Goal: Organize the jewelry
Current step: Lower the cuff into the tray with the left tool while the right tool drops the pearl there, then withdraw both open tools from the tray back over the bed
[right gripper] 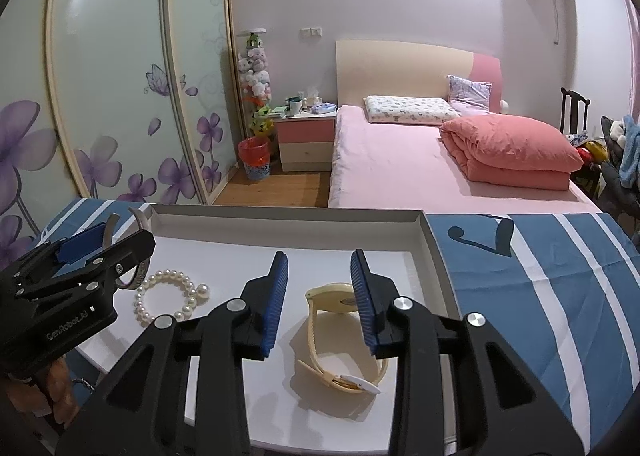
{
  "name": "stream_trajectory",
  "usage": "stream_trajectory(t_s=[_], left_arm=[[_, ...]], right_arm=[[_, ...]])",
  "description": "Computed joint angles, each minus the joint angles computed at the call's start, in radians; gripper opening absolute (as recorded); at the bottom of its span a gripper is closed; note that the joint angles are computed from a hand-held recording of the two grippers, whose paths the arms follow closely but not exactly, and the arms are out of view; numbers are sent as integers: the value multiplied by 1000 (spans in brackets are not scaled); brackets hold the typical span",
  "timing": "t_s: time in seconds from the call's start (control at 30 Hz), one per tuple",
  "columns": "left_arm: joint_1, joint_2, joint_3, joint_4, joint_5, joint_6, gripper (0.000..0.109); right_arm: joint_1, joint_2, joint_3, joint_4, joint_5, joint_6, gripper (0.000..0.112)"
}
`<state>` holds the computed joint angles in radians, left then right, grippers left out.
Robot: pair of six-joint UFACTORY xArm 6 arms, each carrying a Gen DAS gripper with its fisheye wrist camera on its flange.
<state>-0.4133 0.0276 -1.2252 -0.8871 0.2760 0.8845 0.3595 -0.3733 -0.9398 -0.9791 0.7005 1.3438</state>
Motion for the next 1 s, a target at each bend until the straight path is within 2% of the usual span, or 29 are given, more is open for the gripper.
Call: stream_trajectory(t_s=[0.27,0.57,0.77,1.0], left_arm=[[2,-8,0,-21,-10,26,70],[33,-86,54,-31,-10,36,70],[77,-209,152,-62,25,66,70],[168,-410,341,-90,109,112,72]], right_arm=[[4,-5,3,0,7,4,34],[46,-45,25,-8,40,25,34],[131,-127,72,1,117,40,34],[301,-244,165,70,260,83,37]])
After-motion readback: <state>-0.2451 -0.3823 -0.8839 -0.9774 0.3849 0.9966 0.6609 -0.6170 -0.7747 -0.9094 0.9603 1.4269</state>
